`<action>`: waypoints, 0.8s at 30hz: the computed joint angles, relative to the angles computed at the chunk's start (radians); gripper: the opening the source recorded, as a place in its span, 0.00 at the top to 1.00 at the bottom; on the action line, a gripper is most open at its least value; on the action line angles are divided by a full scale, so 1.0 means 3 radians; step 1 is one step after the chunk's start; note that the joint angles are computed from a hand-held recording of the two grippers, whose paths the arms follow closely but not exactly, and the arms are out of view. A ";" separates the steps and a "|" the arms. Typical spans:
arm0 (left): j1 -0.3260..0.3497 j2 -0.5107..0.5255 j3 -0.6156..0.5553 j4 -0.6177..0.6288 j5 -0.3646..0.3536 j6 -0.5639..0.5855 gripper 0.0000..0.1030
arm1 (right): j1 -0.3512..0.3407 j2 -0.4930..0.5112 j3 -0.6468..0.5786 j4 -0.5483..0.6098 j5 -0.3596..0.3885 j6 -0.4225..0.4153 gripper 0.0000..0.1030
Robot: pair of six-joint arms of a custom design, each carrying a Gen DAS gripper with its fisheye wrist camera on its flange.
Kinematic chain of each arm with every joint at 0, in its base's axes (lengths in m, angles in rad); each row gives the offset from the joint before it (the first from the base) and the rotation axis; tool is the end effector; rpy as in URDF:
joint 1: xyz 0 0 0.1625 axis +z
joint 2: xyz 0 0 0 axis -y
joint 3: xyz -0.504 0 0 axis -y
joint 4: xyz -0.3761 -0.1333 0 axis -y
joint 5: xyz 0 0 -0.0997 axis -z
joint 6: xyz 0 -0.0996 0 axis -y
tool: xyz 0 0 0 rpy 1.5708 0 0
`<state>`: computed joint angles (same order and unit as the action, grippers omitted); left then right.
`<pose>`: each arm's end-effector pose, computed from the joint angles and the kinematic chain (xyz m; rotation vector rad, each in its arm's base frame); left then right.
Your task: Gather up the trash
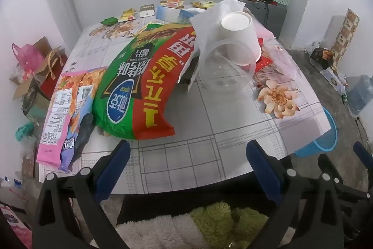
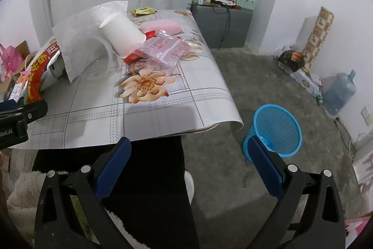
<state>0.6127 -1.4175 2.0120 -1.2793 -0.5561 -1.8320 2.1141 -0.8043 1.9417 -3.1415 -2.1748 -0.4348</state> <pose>-0.2108 -0.4145 0.3395 -0.3604 1.9909 -0.9085 0.3926 -0.5017 0.1517 1.0237 -2.2888 0.5920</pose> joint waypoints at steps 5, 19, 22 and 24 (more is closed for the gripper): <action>0.0002 0.0002 -0.0003 0.0008 -0.0005 -0.0007 0.05 | 0.0003 0.0002 0.0001 -0.0013 0.0000 -0.0002 0.08; 0.0016 0.0007 -0.0009 0.0072 -0.0048 -0.0080 0.05 | -0.0004 -0.0002 0.0005 -0.0025 -0.0005 -0.0014 0.08; 0.0017 0.0003 -0.0013 0.0076 -0.0051 -0.0076 0.05 | 0.0002 0.0004 -0.0006 -0.0019 -0.0017 -0.0016 0.08; 0.0016 0.0001 -0.0012 0.0072 -0.0051 -0.0074 0.05 | -0.0003 0.0010 0.0006 -0.0047 -0.0018 -0.0025 0.08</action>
